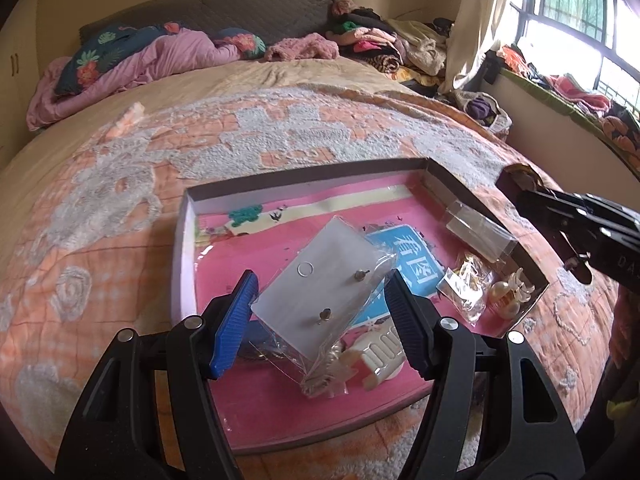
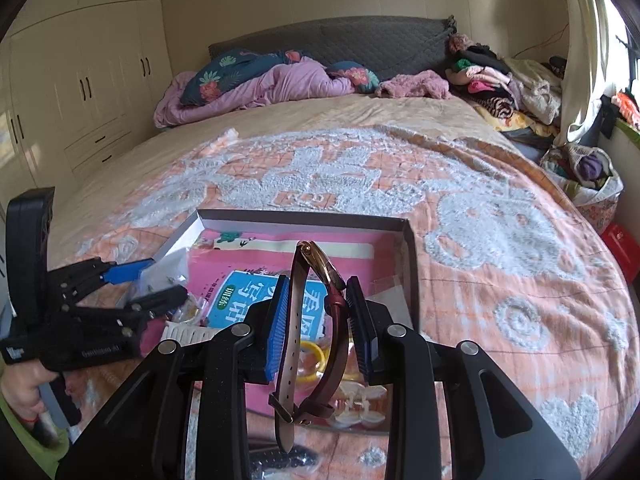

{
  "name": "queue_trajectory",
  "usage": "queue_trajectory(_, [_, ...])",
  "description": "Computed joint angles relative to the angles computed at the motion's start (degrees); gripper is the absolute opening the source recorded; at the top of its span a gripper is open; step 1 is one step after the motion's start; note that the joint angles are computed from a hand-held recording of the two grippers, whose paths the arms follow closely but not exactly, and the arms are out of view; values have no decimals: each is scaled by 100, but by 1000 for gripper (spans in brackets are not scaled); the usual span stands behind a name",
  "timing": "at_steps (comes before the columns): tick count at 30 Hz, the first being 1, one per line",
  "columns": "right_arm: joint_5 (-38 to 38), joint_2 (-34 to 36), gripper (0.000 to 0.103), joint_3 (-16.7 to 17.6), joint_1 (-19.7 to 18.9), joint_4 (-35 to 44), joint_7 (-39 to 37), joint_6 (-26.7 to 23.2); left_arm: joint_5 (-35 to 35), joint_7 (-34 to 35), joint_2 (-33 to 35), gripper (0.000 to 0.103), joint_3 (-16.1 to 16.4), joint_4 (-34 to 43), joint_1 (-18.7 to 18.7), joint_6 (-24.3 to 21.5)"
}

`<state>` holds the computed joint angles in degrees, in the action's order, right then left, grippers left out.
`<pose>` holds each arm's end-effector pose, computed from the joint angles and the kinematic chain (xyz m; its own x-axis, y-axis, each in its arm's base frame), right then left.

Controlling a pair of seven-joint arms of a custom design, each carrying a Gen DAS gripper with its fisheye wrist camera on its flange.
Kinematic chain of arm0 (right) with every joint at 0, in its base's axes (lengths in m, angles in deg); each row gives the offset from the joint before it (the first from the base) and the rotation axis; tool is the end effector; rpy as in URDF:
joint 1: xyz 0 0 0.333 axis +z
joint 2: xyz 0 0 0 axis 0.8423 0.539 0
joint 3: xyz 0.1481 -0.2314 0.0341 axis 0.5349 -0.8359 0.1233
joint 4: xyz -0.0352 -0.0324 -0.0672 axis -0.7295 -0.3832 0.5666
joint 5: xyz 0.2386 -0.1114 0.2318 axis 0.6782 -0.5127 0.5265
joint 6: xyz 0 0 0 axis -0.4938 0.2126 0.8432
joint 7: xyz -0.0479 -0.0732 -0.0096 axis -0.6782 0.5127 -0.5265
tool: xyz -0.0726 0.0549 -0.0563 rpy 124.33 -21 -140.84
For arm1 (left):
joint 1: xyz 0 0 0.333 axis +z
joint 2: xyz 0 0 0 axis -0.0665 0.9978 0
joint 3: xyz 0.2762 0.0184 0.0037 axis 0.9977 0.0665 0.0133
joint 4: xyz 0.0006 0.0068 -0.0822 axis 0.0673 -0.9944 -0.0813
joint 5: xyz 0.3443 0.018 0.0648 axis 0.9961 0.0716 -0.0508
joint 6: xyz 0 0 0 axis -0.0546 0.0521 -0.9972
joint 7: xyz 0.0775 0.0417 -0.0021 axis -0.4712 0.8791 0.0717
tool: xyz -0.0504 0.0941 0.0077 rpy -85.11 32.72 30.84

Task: Organize jewelry
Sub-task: 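Lower the earring packet into the box with the left tool while the right tool drops the strap there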

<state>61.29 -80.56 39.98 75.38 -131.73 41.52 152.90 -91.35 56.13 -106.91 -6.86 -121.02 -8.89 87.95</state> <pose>0.5402 0.2187 0.6066 0.4803 -0.8670 -0.1326 -0.5933 -0.2098 -0.7772 0.4791 -0.0617 0.5913 -0.0816 -0.9945 0.0657 -0.6887 0.0086 -0.7250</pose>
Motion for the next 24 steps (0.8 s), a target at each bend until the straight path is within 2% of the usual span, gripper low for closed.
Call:
queue_trajectory(5, [-92,228,28,7,10,272,22,-119,-82,65,206,57,-1,179,-21,-43])
queue_trajectory(19, [5,388,28,-2,-26,102,120,-390,-230,251,377,58,-81,257,15,-186])
queue_trajectory(24, [-16,368,31,-7,-24,42,197,-410,-275,274,340,59,-87,223,4,-178])
